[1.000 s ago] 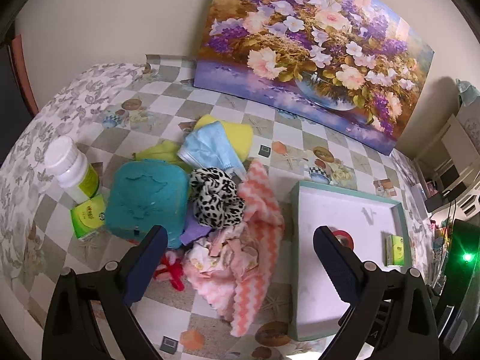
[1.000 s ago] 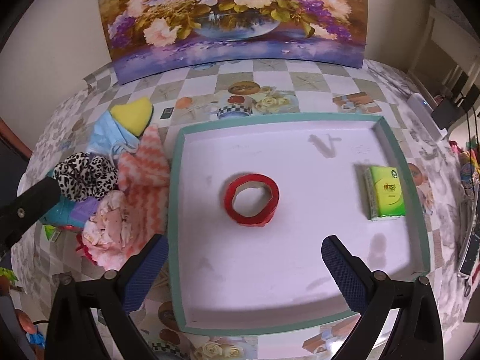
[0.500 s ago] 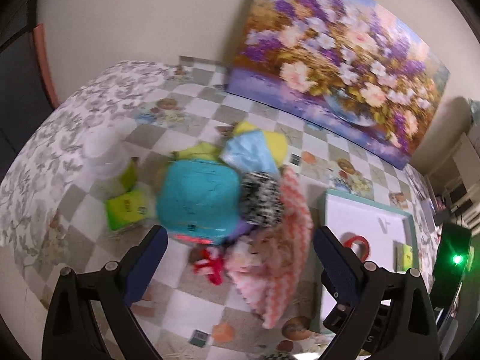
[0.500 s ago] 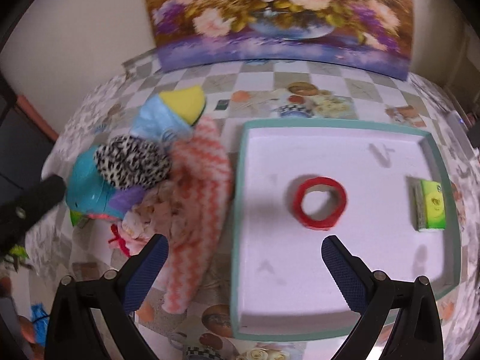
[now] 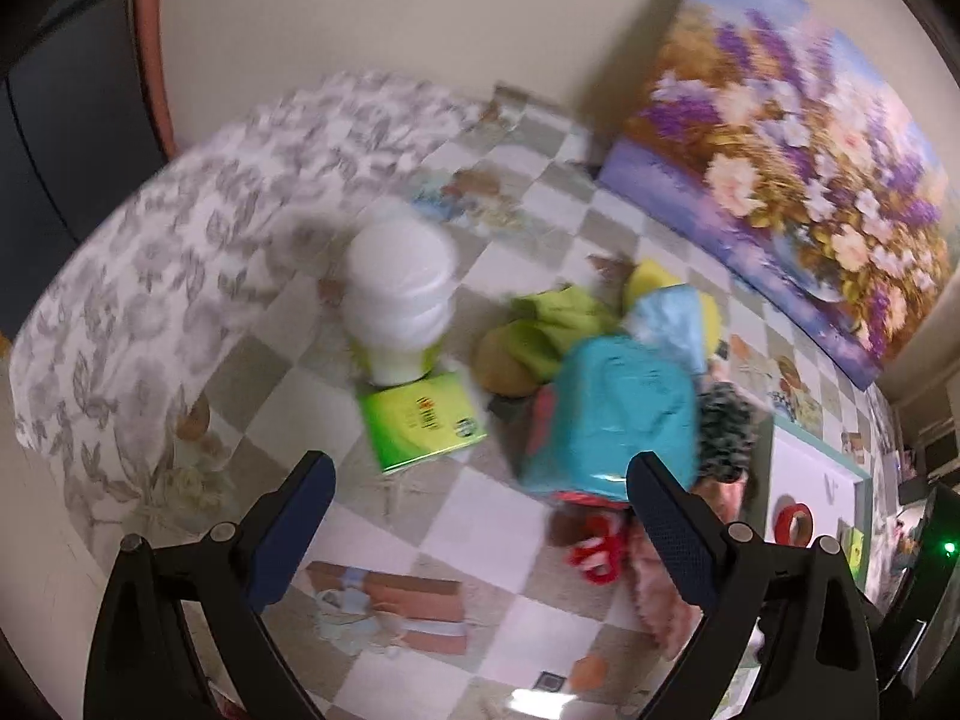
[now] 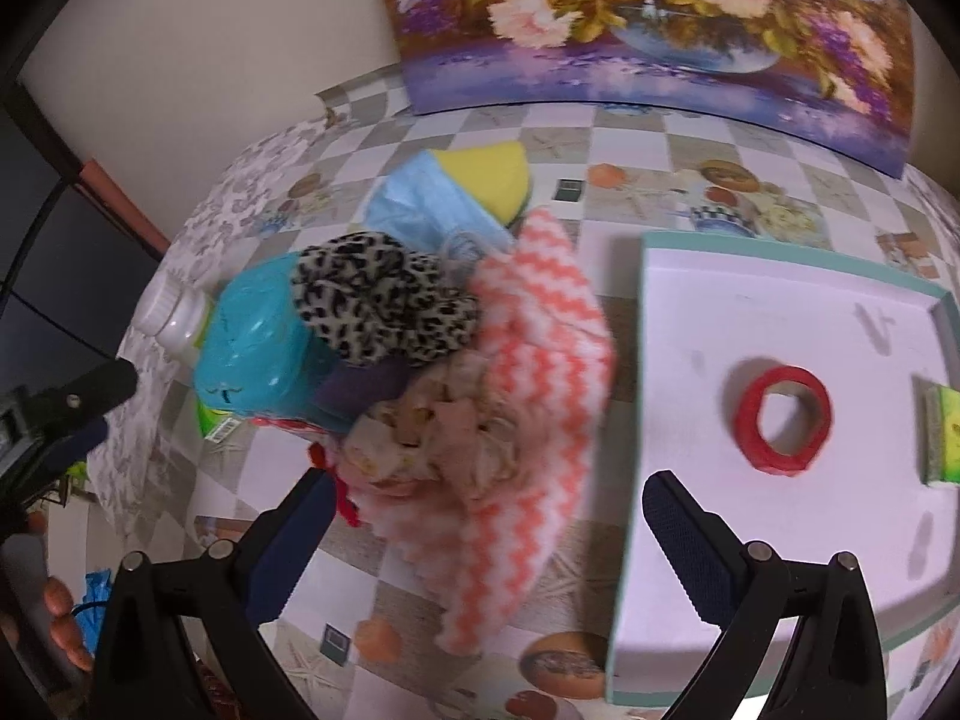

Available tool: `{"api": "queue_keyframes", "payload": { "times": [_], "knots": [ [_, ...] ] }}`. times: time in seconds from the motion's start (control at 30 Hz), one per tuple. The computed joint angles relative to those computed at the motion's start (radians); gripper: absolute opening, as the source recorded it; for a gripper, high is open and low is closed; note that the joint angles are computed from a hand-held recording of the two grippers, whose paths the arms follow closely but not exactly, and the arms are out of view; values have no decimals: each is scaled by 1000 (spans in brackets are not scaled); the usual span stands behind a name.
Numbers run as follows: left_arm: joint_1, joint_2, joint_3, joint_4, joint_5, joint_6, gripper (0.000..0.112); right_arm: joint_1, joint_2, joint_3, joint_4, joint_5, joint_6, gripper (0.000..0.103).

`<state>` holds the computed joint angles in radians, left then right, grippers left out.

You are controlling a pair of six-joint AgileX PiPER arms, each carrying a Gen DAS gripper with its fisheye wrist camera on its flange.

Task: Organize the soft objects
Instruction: 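Grasp the pink floral cloth with the right gripper while the left grasps another green tissue pack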

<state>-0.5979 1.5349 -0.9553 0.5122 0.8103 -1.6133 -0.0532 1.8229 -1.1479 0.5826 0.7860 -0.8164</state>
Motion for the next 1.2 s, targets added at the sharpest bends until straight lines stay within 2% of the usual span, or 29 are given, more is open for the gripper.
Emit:
{"api": "queue_keyframes", "payload": {
  "times": [0.13, 0.27, 0.33, 0.43, 0.53, 0.57, 0.73, 0.8, 0.9, 1.07, 1.2],
  "knots": [
    [55, 9, 41, -19, -8, 37, 98, 37, 8, 0, -8, -25, 3, 99],
    [145, 28, 93, -98, -134, 122, 98, 51, 30, -11, -15, -23, 11, 92],
    [172, 46, 100, -118, -169, 146, 98, 59, 44, -19, -21, -20, 17, 86],
    [212, 79, 96, -163, -209, 205, 98, 70, 60, -25, -27, -20, 18, 83],
    [242, 110, 87, -196, -249, 250, 98, 81, 71, -32, -37, -27, 22, 70],
    [251, 122, 83, -212, -262, 269, 98, 83, 75, -35, -39, -27, 22, 62],
    [275, 177, 60, -259, -299, 328, 97, 87, 91, -45, -53, -34, 33, 49],
    [287, 193, 56, -284, -319, 351, 97, 87, 92, -46, -53, -40, 30, 38],
    [311, 206, 57, -342, -350, 408, 95, 89, 101, -53, -59, -39, 37, 37],
    [335, 211, 75, -393, -391, 447, 90, 92, 118, -61, -65, -42, 38, 22],
    [335, 207, 80, -384, -405, 436, 87, 91, 121, -66, -55, -37, 24, 16]
  ]
}}
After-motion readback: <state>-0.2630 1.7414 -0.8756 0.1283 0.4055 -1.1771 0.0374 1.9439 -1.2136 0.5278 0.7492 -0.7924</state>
